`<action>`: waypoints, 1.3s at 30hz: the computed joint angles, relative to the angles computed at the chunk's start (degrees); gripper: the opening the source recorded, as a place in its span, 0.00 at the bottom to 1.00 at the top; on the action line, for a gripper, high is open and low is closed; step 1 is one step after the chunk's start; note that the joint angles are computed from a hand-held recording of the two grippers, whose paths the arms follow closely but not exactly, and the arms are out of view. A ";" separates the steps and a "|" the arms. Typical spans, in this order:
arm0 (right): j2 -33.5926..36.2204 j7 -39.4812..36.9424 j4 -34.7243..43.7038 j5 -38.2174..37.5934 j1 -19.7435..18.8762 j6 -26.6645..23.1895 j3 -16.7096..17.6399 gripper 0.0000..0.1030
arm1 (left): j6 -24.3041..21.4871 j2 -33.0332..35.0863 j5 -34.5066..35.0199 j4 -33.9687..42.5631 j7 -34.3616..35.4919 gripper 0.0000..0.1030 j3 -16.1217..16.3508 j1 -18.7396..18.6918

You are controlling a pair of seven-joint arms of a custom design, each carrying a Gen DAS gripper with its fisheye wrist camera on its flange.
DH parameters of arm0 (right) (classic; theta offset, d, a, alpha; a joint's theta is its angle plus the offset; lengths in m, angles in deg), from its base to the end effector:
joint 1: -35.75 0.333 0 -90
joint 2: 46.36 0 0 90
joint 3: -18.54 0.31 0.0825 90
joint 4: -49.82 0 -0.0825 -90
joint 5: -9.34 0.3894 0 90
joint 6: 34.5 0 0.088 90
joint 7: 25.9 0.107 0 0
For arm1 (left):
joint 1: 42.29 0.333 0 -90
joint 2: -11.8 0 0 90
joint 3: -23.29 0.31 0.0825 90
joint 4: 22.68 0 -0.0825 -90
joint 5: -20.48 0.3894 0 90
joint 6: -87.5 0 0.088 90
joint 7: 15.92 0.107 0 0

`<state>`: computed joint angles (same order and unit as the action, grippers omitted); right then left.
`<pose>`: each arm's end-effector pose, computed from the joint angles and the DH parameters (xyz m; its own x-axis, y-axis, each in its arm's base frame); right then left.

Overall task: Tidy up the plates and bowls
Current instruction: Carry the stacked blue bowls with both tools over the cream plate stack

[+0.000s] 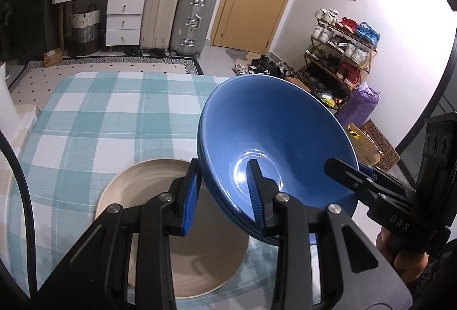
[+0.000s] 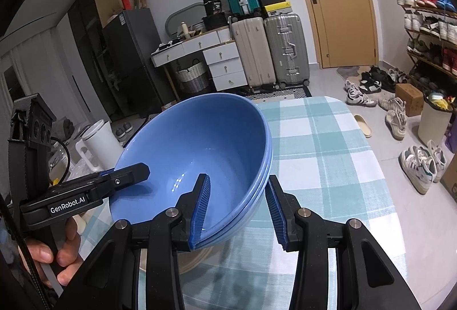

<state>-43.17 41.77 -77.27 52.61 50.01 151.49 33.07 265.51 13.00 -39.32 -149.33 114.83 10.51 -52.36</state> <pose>0.5333 0.2139 0.4411 0.2176 -0.9403 -0.2616 -0.6370 0.0663 -0.7680 0.5444 -0.1499 0.4333 -0.1983 -0.9404 0.2763 -0.6810 -0.0705 -0.7288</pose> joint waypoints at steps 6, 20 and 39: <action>1.74 -2.82 2.28 1.75 -1.06 -1.14 2.31 0.40 | 1.67 -1.88 3.89 -2.65 -4.57 0.28 1.29 -0.26; 7.01 -2.37 7.21 -1.21 -2.68 -3.25 5.30 0.40 | 4.08 -2.84 13.18 -6.34 -14.09 0.28 5.18 -1.02; 14.54 8.35 12.35 -15.64 -4.62 -3.96 8.02 0.40 | 5.57 1.73 13.40 -5.11 -14.43 0.28 2.06 5.74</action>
<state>-28.64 50.12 -64.92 36.97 45.39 147.53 41.09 271.08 14.73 -25.92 -154.44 100.40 12.58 -46.63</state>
